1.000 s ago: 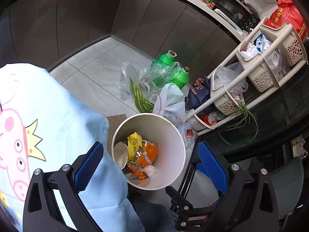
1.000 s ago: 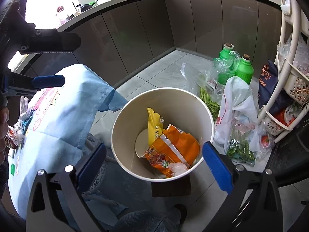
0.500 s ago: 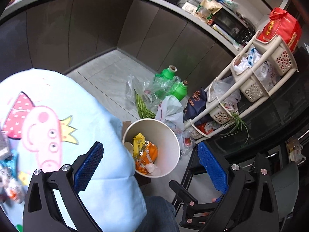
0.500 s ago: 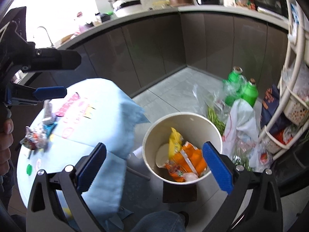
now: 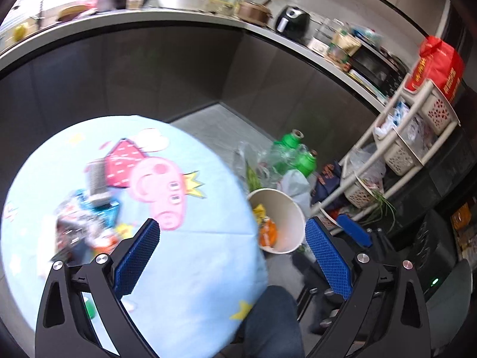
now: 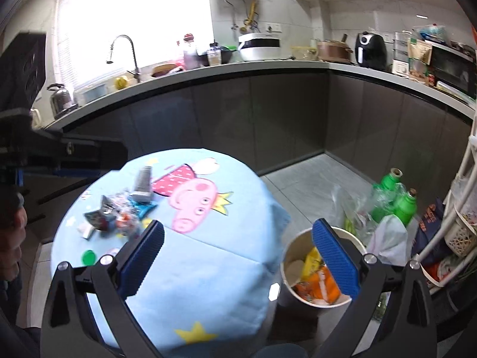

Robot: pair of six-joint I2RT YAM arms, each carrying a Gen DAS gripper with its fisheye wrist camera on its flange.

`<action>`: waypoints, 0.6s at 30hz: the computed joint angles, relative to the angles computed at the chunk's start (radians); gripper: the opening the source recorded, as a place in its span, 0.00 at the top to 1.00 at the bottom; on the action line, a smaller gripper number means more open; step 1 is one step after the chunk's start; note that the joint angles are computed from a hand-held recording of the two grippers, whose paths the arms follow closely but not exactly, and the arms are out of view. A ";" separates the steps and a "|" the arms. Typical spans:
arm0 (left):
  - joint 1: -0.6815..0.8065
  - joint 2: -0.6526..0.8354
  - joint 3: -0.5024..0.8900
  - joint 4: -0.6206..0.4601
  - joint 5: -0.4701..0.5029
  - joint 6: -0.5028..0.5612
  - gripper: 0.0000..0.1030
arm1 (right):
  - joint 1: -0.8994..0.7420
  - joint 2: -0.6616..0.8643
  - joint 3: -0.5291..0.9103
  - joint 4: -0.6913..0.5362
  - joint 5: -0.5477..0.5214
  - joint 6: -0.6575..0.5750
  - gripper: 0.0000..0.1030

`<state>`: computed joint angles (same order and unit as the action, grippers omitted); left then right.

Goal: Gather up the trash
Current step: 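Move both tools back over the table toward the remaining wrappers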

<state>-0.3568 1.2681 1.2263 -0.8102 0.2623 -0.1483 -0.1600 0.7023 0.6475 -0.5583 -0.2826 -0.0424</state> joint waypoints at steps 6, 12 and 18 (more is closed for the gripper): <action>0.260 -0.126 -0.100 -0.055 0.093 0.064 0.08 | 0.183 0.005 0.056 -0.042 0.068 0.115 0.03; 0.573 -0.140 -0.155 -0.103 0.190 0.196 0.08 | 0.507 0.062 0.077 -0.027 0.238 0.237 0.03; 0.803 -0.116 -0.201 -0.148 0.228 0.372 0.08 | 0.757 0.216 0.097 0.056 0.331 0.298 0.03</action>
<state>0.4463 1.1525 1.0249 -0.9587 0.4906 0.2234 0.5971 0.9185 0.7446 -0.5019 0.0480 0.2557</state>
